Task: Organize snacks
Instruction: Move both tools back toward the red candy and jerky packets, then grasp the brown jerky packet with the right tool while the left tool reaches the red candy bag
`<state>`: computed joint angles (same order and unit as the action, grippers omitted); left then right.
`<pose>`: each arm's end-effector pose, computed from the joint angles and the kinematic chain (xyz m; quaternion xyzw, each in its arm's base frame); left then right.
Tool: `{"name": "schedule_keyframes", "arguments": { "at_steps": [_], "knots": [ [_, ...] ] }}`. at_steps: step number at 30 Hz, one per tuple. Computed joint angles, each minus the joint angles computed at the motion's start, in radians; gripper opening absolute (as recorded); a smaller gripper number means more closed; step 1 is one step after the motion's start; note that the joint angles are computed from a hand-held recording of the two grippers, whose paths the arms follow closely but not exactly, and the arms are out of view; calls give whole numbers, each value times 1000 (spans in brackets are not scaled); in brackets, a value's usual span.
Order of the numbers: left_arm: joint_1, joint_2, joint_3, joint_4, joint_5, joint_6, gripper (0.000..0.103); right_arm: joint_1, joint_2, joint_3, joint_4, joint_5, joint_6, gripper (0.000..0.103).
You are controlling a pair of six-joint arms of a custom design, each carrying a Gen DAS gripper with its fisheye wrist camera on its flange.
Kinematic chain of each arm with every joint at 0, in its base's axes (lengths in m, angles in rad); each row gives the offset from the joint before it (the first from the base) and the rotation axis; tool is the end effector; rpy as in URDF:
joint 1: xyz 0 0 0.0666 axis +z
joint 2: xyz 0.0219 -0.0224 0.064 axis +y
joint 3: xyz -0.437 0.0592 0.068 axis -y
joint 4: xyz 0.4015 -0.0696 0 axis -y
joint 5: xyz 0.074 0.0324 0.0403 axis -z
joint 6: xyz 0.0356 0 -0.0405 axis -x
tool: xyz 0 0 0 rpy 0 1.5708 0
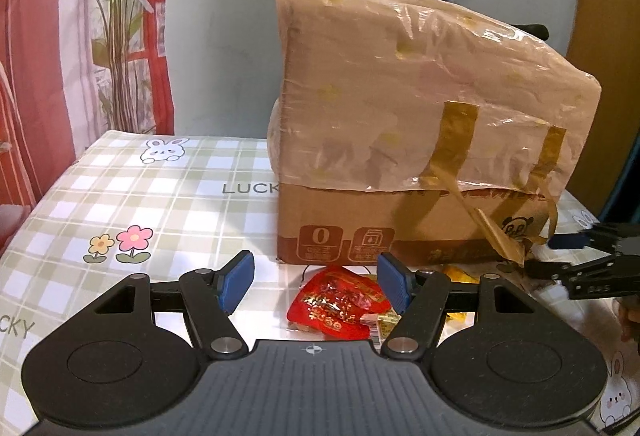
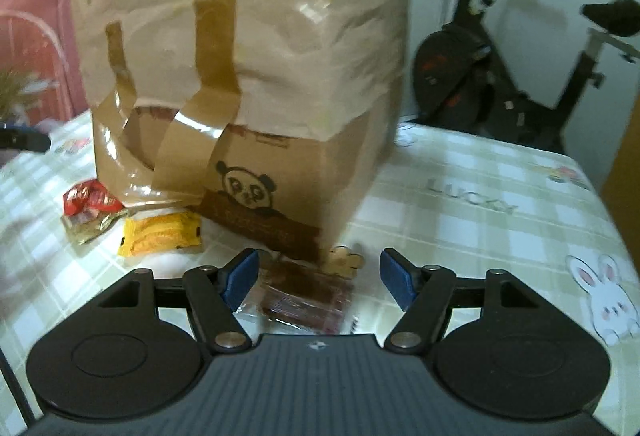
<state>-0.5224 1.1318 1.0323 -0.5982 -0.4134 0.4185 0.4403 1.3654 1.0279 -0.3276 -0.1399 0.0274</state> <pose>0.3352 -0.1770 0.4465 -0.0406 0.8902 -0.0218 0.4532 0.4178 0.2019 0.3718 -0.2376 0.8655 0.1510 0.4143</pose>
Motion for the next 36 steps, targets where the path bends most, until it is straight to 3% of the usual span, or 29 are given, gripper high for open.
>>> {"name": "schedule_keyframes", "arguments": {
  "at_steps": [6,16,20,23,26,29,33,36],
  "knots": [
    [4,-9,-8,-10,1,18,70,10,66,77,-115,-38,96,70],
    [5,-20,-32,-4,15,48,70,-9,10,60,-211,-113,-65,78],
    [3,-29,-41,2,19,55,70,9,-11,65,-269,-124,-77,80],
    [7,-35,-47,4,20,58,70,28,-16,75,-293,-118,-9,78],
    [12,-43,-54,6,21,61,70,40,-11,85,-293,-32,88,78],
    [15,-43,-56,3,22,73,70,29,10,103,-299,-5,173,78],
    [17,-44,-59,3,22,87,70,1,58,144,-325,-38,274,78],
    [18,-41,-58,0,21,88,70,-21,81,162,-326,-111,279,77]
  ]
}}
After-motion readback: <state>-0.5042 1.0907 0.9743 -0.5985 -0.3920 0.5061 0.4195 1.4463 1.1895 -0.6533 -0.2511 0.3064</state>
